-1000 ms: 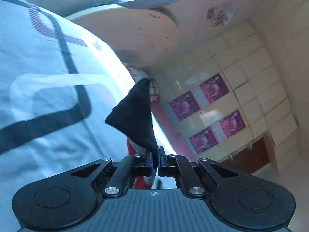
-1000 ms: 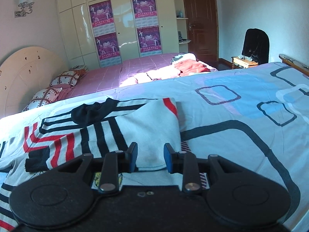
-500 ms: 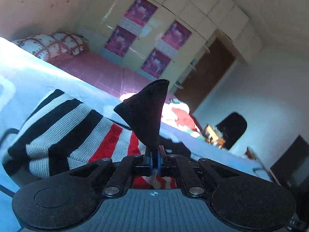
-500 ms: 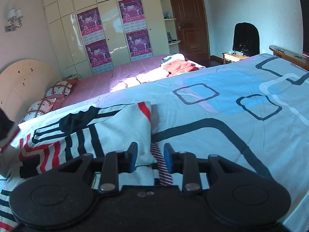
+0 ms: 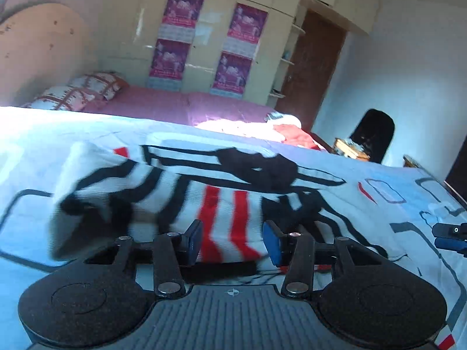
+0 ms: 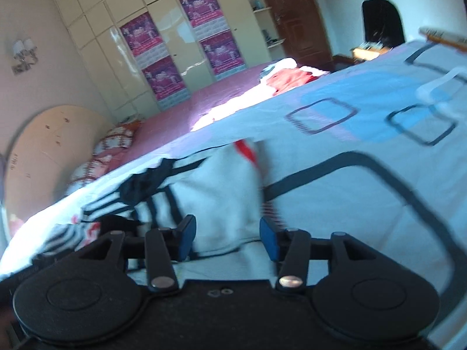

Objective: Fold small clothes

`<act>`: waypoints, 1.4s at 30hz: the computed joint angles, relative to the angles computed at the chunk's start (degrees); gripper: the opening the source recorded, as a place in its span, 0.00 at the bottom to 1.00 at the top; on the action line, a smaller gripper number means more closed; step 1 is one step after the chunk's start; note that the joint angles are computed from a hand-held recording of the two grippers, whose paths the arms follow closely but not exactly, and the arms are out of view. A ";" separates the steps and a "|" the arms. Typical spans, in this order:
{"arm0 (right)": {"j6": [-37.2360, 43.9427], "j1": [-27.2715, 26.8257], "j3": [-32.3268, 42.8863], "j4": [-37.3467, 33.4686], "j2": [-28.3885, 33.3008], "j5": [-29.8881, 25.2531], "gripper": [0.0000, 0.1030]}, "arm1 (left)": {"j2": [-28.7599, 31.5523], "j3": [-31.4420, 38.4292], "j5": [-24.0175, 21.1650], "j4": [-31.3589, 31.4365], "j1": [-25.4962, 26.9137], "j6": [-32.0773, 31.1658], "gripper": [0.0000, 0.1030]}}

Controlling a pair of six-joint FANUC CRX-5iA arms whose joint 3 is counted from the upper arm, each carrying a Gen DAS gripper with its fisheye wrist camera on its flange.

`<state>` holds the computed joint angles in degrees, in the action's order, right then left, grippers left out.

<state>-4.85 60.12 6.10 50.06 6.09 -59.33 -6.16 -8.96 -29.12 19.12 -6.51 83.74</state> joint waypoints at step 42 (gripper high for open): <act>12.55 -2.42 28.16 -0.92 20.20 0.47 0.07 | 2.91 1.06 -3.76 -11.56 6.99 5.10 0.44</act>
<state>7.70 57.70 34.26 49.14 26.30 -58.87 -3.25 -7.90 -32.88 7.56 0.48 88.84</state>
